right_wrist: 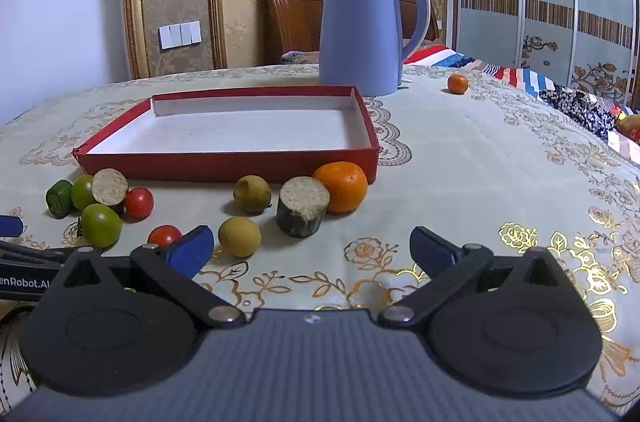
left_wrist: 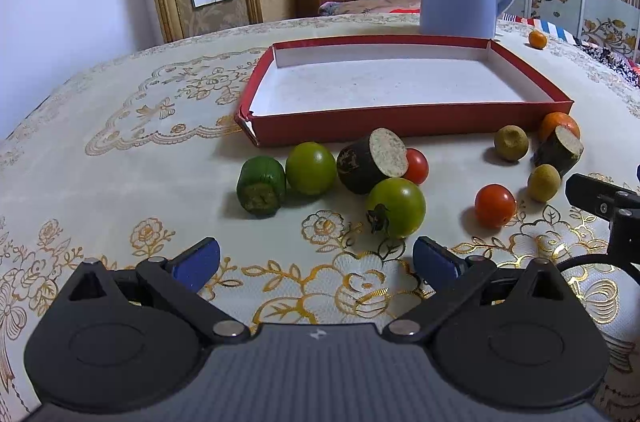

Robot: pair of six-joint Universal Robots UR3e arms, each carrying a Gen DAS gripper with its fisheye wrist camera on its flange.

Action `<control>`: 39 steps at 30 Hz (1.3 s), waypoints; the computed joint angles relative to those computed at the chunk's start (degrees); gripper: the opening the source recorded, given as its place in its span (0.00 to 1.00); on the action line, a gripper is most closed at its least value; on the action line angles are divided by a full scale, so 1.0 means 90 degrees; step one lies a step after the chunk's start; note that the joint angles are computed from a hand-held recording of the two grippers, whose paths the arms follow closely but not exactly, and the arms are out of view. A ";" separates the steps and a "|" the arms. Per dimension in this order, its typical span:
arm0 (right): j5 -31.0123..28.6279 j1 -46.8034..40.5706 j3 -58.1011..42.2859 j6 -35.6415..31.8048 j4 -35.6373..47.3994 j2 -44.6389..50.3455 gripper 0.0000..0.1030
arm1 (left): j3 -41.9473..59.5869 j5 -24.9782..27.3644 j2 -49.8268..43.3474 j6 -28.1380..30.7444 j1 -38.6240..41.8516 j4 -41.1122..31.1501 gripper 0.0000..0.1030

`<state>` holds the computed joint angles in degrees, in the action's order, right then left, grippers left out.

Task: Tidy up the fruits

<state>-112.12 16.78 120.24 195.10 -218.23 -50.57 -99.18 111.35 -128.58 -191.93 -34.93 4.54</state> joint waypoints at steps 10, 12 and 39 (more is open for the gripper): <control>0.0131 -0.0039 0.0012 0.0315 0.0455 -0.0163 1.00 | -0.0082 -0.0117 0.0033 -0.0043 0.0081 0.0040 1.00; 0.0164 -0.0055 -0.0002 0.0348 0.0536 -0.0162 1.00 | -0.0081 -0.0116 0.0033 -0.0036 0.0082 0.0041 1.00; 0.0393 0.0109 0.1312 0.1633 -0.0631 -0.0424 1.00 | -0.0198 -0.0147 -0.0014 -0.0025 0.0104 0.0286 1.00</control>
